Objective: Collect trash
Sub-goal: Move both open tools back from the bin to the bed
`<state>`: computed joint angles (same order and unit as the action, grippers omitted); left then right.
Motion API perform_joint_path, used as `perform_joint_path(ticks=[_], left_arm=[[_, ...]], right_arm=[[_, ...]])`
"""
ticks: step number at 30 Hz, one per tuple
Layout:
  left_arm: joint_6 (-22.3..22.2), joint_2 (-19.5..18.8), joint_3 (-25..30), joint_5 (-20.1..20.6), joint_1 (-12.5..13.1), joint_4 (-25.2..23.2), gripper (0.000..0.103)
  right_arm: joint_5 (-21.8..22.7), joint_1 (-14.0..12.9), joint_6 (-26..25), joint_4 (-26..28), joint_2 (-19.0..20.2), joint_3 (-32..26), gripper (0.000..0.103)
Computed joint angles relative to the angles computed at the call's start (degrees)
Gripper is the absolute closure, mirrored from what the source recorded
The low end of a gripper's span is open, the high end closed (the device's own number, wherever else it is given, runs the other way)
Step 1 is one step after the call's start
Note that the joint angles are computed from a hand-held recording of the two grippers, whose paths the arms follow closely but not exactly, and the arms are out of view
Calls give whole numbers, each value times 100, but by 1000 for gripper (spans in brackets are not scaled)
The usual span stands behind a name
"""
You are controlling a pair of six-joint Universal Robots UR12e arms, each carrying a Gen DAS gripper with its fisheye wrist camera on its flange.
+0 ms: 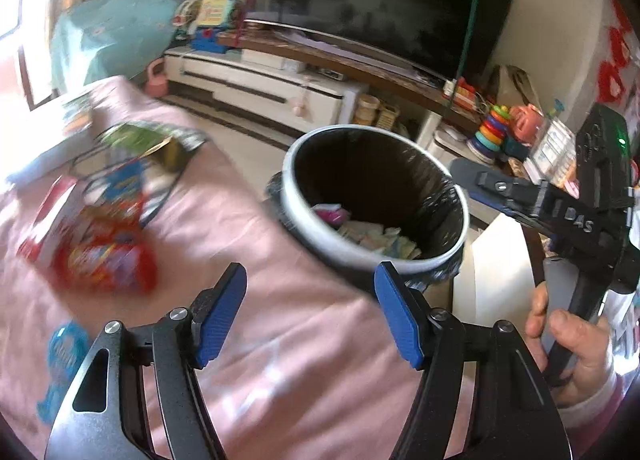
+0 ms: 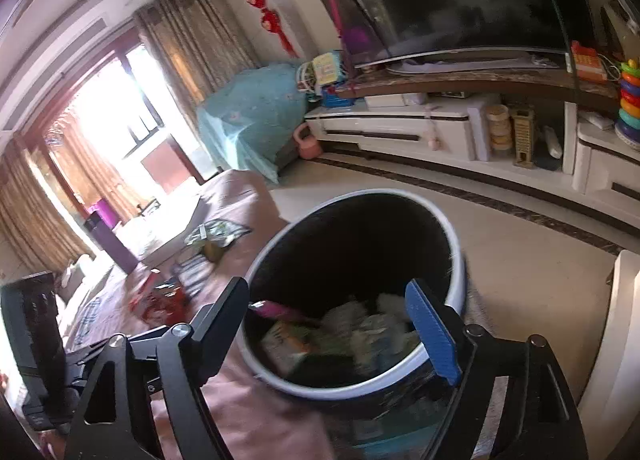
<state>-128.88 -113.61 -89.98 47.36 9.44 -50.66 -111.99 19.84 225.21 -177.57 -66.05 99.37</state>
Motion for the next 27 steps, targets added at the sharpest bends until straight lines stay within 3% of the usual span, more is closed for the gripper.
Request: perform_joint_path(ticks=[6, 13, 27], left_arm=[[-386, 24, -157, -14, 309, 422, 35], [-613, -22, -177, 90, 615, 594, 35], [-962, -156, -126, 288, 921, 822, 35]], right_arm=[[165, 179, -141, -70, 164, -236, 19], [508, 310, -352, 59, 397, -552, 19], [1068, 459, -877, 551, 797, -1203, 19]])
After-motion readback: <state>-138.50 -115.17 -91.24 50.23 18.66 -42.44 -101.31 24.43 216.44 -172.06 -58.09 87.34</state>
